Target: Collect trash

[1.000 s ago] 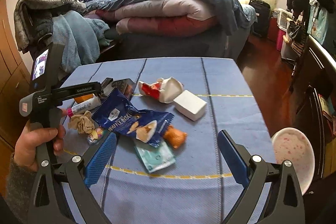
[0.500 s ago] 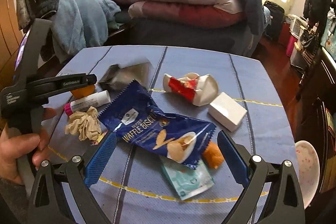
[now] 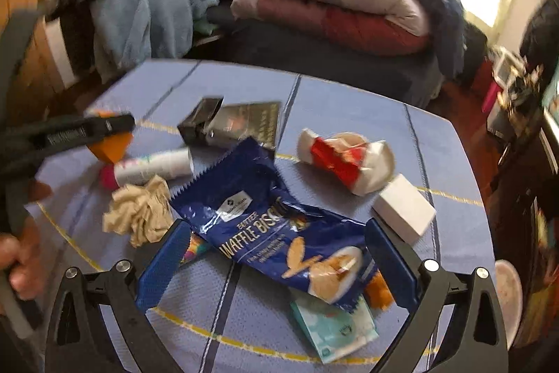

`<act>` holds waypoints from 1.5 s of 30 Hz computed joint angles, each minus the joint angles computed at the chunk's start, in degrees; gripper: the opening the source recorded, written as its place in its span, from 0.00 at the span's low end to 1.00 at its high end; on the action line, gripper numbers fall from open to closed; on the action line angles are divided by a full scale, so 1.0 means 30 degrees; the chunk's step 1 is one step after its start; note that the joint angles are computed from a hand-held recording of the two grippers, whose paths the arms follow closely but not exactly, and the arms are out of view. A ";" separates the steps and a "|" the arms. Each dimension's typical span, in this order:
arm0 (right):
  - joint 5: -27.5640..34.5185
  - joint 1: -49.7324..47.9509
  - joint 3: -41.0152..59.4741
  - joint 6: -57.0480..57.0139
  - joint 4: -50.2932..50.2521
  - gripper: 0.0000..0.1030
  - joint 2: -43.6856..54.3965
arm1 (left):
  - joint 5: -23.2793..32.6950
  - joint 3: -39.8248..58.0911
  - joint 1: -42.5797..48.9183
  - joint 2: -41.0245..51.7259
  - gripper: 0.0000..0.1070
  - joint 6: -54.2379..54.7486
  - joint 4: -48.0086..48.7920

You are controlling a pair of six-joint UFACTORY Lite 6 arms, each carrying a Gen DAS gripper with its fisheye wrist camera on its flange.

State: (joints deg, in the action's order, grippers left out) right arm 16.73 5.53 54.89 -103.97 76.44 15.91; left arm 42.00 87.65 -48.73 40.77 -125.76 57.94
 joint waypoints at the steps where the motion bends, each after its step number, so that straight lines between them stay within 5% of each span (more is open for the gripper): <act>1: -0.0380 0.0252 -0.0030 -0.0566 0.0429 0.96 0.0172 | -0.0078 -0.0085 0.0034 0.0002 0.36 -0.0062 -0.0012; 4: -0.0493 0.0412 0.0031 -0.3854 0.3389 0.96 0.0832 | -0.0366 -0.0229 0.0182 0.0051 0.36 -0.0030 -0.0004; 8: 0.1205 -0.0335 0.1742 0.0058 -0.0107 0.92 0.2282 | -0.0771 0.0360 0.0497 0.0688 0.36 0.0339 -0.0117; 11: 0.3862 -0.1248 0.3276 0.3223 -0.2865 0.58 0.3270 | -0.0768 0.1039 0.0648 0.1299 0.37 0.0600 -0.0202; 13: 0.3815 -0.1278 0.3429 0.3566 -0.3123 0.32 0.3182 | -0.0549 0.1451 0.0684 0.1592 0.37 0.0932 -0.0375; 16: 0.3462 -0.1164 0.3191 0.3130 -0.2845 0.11 0.2848 | -0.0651 0.1629 0.0786 0.1711 0.36 0.0933 -0.0337; 20: 0.4142 -0.1624 0.2922 0.2254 -0.2123 0.09 0.2383 | -0.0801 0.1019 0.0590 0.1241 0.36 -0.0355 0.0646; 31: 0.8338 -0.4694 0.1416 0.2486 -0.2678 0.08 -0.0782 | 0.1887 0.0815 -0.2044 -0.0658 0.36 -0.1572 0.1903; 41: 1.1702 -0.7875 0.1451 0.2713 -0.4093 0.09 -0.1531 | 0.3927 0.3897 -0.4182 0.0237 0.36 -0.0234 0.0979; 42: 1.1520 -0.7846 0.1266 0.2465 -0.4034 0.16 -0.1601 | 0.4075 0.4191 -0.4340 0.0392 0.36 -0.0187 0.0905; 44: 1.0802 -0.7548 0.0499 0.2140 -0.4180 0.69 -0.2094 | 0.4300 0.4408 -0.4581 0.0530 0.36 -0.0177 0.0751; 45: 1.0782 -0.7489 -0.0120 0.1565 -0.3919 0.76 -0.2455 | 0.4328 0.4275 -0.4639 0.0467 0.36 -0.0264 0.0723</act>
State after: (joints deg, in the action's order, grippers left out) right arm 49.08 -16.94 54.53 -99.28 64.68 8.55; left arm 54.99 100.48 -62.65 42.17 -126.55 60.11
